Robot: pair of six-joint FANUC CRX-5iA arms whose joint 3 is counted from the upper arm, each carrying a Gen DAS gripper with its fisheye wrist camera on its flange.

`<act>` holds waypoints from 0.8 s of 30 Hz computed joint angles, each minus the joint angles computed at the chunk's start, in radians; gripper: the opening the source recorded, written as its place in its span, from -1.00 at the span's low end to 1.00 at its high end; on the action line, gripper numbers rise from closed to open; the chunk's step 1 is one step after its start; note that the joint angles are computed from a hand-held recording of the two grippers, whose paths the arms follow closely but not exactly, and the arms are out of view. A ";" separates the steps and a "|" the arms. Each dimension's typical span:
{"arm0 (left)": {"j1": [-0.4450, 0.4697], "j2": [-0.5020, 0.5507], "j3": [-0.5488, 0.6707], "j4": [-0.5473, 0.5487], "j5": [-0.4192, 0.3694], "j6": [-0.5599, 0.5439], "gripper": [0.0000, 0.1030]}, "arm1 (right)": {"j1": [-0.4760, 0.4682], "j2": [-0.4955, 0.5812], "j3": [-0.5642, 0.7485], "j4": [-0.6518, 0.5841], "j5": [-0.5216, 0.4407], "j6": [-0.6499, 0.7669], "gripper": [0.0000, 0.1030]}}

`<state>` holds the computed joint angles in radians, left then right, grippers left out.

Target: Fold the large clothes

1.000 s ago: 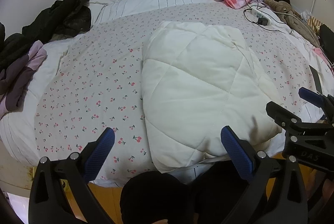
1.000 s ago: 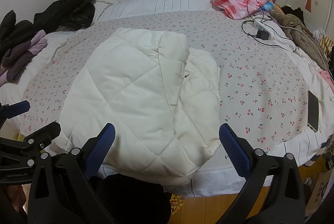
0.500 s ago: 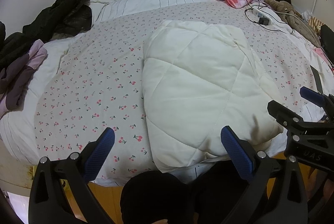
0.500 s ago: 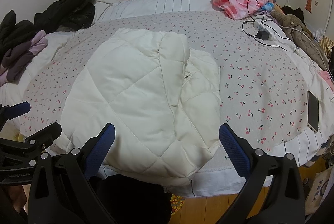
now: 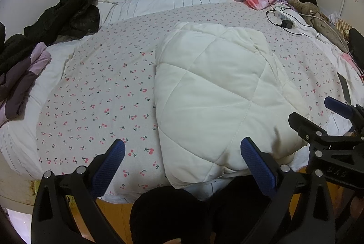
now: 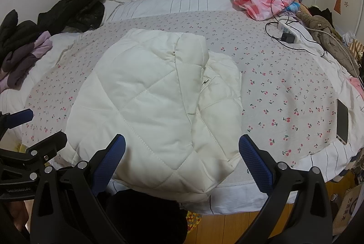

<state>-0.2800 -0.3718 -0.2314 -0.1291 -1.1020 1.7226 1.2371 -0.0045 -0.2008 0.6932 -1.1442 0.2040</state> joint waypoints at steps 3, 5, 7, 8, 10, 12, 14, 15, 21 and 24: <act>-0.012 0.005 0.011 -0.019 -0.008 0.017 0.89 | 0.001 0.000 0.000 0.001 -0.001 0.000 0.87; -0.027 0.016 0.026 -0.042 -0.024 0.031 0.89 | 0.000 0.000 0.000 0.000 0.000 0.000 0.87; -0.029 0.018 0.029 -0.047 -0.026 0.033 0.89 | 0.000 0.000 0.000 0.000 0.000 0.000 0.87; -0.026 0.018 0.028 -0.043 -0.025 0.029 0.89 | 0.000 0.000 0.000 0.001 0.000 0.001 0.87; -0.011 0.016 0.022 -0.019 -0.021 0.014 0.89 | 0.001 0.000 0.000 0.001 -0.001 0.001 0.87; -0.003 0.015 0.020 -0.013 -0.019 0.011 0.89 | 0.001 0.000 0.001 0.001 -0.001 0.000 0.87; -0.003 0.017 0.021 -0.015 -0.020 0.011 0.89 | 0.001 0.001 0.001 0.000 -0.001 -0.001 0.87; -0.002 0.017 0.020 -0.012 -0.020 0.008 0.89 | 0.002 0.001 0.001 0.000 -0.001 -0.001 0.87; -0.014 0.019 0.025 -0.026 -0.021 0.017 0.89 | -0.001 0.002 0.003 -0.002 0.001 0.004 0.87; -0.015 0.020 0.027 -0.027 -0.024 0.025 0.89 | -0.005 0.003 0.006 -0.005 0.003 0.008 0.87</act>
